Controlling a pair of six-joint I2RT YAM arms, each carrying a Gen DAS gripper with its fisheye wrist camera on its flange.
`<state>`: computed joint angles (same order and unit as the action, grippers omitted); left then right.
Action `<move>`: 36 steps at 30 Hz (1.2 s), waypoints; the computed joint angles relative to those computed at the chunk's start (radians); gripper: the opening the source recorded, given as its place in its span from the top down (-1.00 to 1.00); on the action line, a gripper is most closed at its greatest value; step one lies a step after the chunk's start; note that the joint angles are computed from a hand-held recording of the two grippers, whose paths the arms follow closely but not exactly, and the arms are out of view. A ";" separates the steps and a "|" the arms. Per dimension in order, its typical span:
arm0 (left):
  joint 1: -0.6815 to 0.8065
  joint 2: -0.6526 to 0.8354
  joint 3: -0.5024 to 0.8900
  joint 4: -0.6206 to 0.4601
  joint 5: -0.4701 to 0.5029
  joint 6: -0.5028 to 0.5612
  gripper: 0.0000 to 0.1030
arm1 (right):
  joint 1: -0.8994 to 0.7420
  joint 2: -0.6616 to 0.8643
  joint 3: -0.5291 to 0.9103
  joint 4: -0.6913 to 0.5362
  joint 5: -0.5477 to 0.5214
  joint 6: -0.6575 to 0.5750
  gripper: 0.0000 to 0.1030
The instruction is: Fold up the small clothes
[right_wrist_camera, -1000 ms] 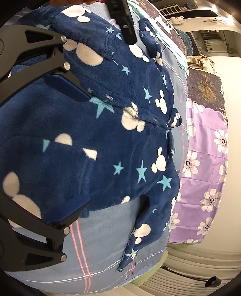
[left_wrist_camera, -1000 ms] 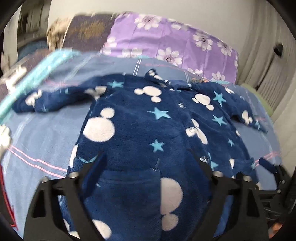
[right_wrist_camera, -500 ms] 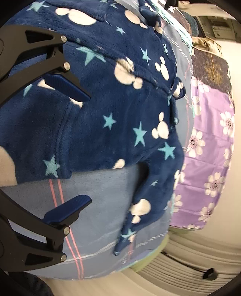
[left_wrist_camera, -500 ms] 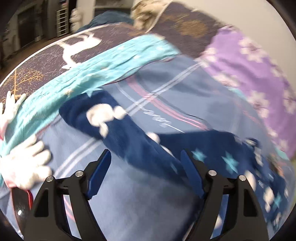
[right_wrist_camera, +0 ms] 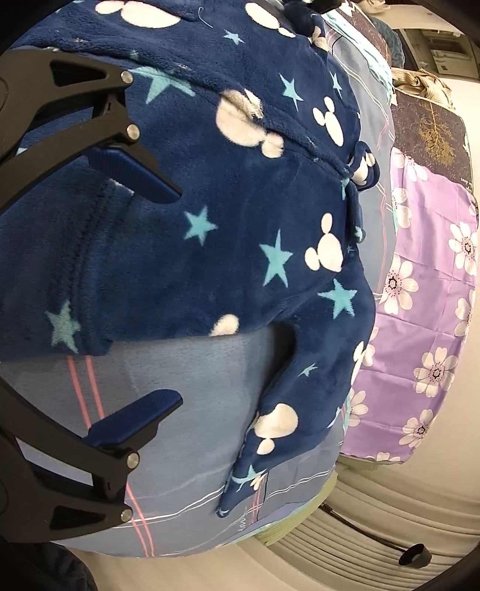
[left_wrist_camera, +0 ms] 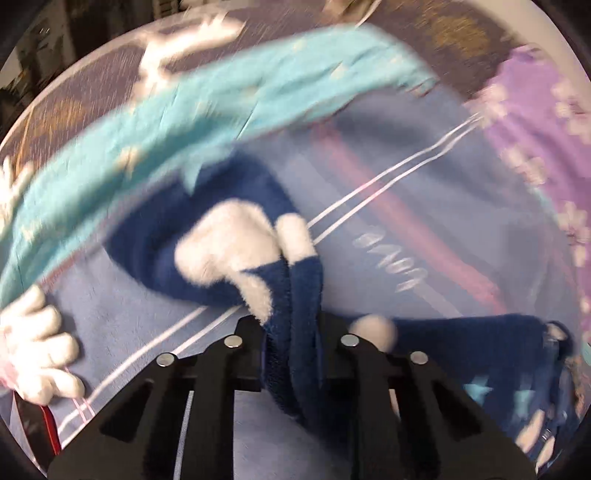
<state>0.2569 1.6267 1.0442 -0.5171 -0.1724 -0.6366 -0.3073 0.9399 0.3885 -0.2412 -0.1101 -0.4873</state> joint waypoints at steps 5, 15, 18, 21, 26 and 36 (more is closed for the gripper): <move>-0.264 -0.270 -0.023 0.139 -0.084 0.119 0.67 | -0.017 -0.004 0.005 -0.007 -0.023 0.006 -0.96; -1.004 -0.147 0.016 0.400 -0.229 0.515 -0.55 | -0.176 0.031 0.012 -0.015 -0.089 -0.042 -0.96; -1.071 -0.096 -0.013 0.376 -0.271 0.502 -0.55 | -0.227 0.065 0.044 -0.026 -0.132 -0.054 -0.96; -1.052 -0.095 -0.090 0.353 -0.329 0.491 -0.55 | -0.249 0.114 0.101 -0.064 -0.207 -0.048 -0.96; -0.958 -0.144 -0.215 0.250 -0.434 0.467 -0.56 | -0.165 0.206 0.196 -0.062 -0.277 0.001 -0.83; -0.658 -0.107 -0.217 0.209 -0.242 0.331 -0.60 | 0.166 0.743 0.611 -0.069 -0.167 0.228 -0.47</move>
